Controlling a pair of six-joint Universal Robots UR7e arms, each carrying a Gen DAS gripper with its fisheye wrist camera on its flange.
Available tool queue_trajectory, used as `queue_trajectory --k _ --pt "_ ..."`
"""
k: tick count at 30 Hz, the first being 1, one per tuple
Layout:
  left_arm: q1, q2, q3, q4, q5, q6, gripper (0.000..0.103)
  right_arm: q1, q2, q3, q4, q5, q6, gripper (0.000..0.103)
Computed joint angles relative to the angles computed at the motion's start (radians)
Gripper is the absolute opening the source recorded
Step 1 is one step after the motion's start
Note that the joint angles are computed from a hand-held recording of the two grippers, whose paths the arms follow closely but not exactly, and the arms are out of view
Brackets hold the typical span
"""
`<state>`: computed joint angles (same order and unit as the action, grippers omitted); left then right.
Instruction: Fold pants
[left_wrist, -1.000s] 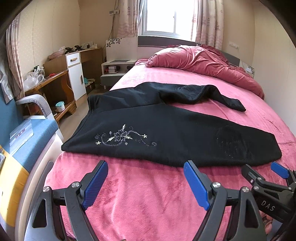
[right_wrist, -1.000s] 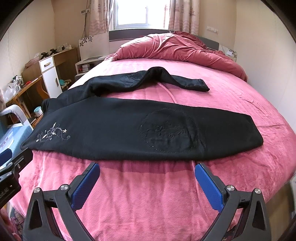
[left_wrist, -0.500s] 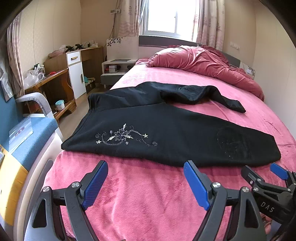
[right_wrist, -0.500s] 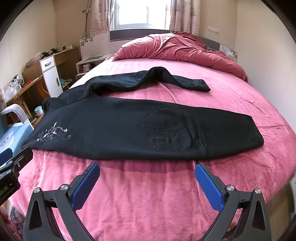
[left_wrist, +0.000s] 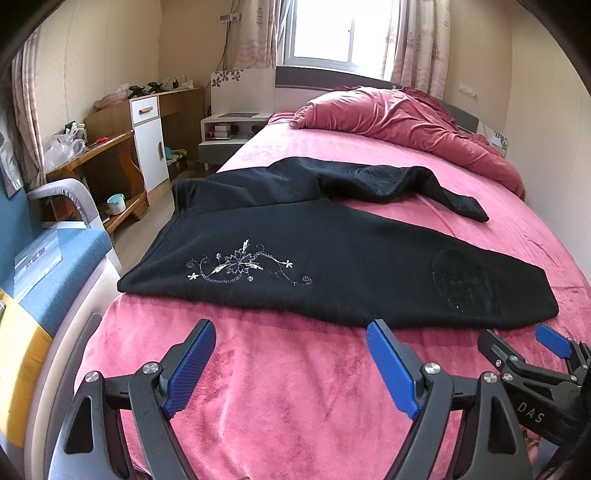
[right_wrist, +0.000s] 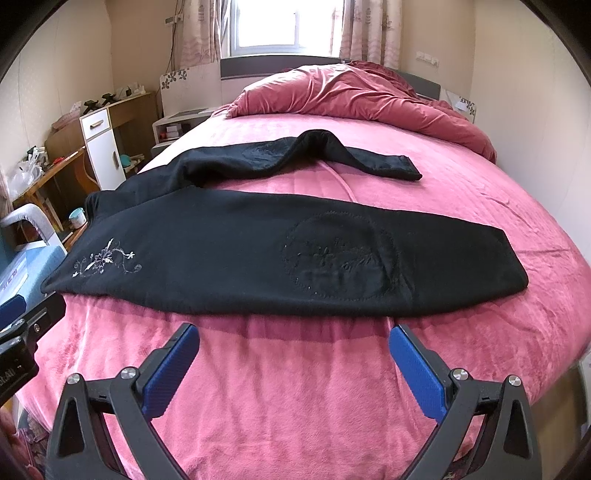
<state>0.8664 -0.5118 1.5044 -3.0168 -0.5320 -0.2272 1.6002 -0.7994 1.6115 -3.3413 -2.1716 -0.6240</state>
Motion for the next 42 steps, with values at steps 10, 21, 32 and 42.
queue_trajectory --k 10,21,32,42 --pt "0.013 -0.011 0.01 0.011 -0.051 -0.012 0.086 -0.007 0.001 -0.002 0.023 0.005 0.008 0.103" --pt "0.114 -0.075 0.003 0.182 -0.25 -0.203 0.086 -0.08 -0.075 0.011 0.219 0.243 0.146 0.103" --pt "0.198 -0.114 -0.046 0.174 -0.332 -0.132 0.103 -0.207 -0.123 -0.098 0.383 0.36 0.392 0.103" --pt "0.246 -0.089 -0.138 0.245 -0.305 -0.172 0.08 -0.298 -0.094 -0.27 0.433 0.346 0.601 0.088"
